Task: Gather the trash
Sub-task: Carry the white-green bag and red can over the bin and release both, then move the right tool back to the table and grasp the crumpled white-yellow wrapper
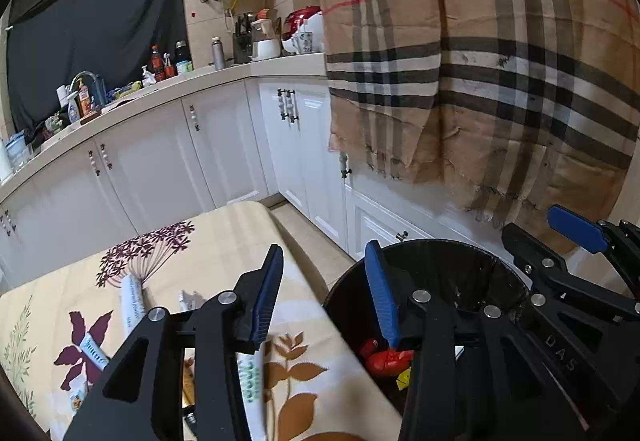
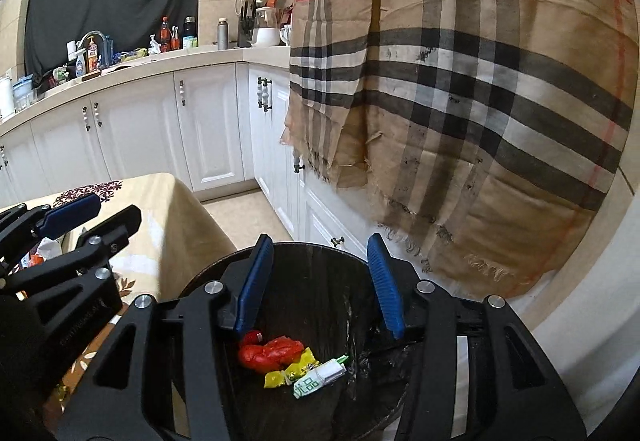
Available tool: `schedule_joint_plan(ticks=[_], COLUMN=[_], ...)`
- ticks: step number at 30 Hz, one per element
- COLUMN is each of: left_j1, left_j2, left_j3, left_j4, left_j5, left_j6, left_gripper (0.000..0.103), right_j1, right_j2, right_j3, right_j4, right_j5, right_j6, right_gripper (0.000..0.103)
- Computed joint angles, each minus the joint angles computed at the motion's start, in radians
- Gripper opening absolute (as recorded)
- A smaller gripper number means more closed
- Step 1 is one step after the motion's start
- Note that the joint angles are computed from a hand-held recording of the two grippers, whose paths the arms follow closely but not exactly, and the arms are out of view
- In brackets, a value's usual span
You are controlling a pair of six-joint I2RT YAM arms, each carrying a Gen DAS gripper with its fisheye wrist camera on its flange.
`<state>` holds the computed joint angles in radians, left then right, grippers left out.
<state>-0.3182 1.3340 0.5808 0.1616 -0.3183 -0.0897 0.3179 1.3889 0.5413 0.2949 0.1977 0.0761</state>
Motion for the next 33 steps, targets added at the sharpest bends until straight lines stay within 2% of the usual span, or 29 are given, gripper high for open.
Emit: schedule_joint_plan(ticks=[5, 10, 17, 20, 24, 26, 28, 33], left_j1=[0.032, 0.116, 0.378, 0.55, 0.89, 1.02, 1.211, 1.586], left_j2=[-0.11, -0.295, -0.628, -0.754, -0.871, -0.892, -0.895, -0.828], left_j3=[-0.045, -0.116, -0.223, -0.253, -0.269, -0.271, -0.271, -0.266], left_j4=[-0.053, -0.15, -0.348, -0.442, -0.565, -0.6, -0.632, -0.671], left_j5=[0.004, 0.027, 0.142, 0.232, 0.466, 0.555, 0.685, 0.923], left_j6=[0.006, 0.025, 0.118, 0.188, 0.321, 0.381, 0.476, 0.7], left_gripper=[0.047, 0.05, 0.053, 0.053, 0.053, 0.053, 0.053, 0.053], right_j1=[0.051, 0.135, 0.347, 0.429, 0.539, 0.605, 0.667, 0.795], right_j2=[-0.061, -0.118, -0.158, -0.147, -0.127, -0.11, -0.081, 0.014], right_j3=[-0.018, -0.03, -0.045, -0.042, -0.034, -0.026, -0.011, 0.047], right_j4=[-0.042, -0.09, -0.149, -0.164, -0.189, -0.204, -0.222, -0.267], right_j5=[0.017, 0.023, 0.096, 0.13, 0.159, 0.192, 0.22, 0.262], right_j6=[0.016, 0.061, 0.139, 0.17, 0.229, 0.254, 0.279, 0.346], right_gripper=[0.048, 0.048, 0.048, 0.048, 0.048, 0.048, 0.048, 0.048])
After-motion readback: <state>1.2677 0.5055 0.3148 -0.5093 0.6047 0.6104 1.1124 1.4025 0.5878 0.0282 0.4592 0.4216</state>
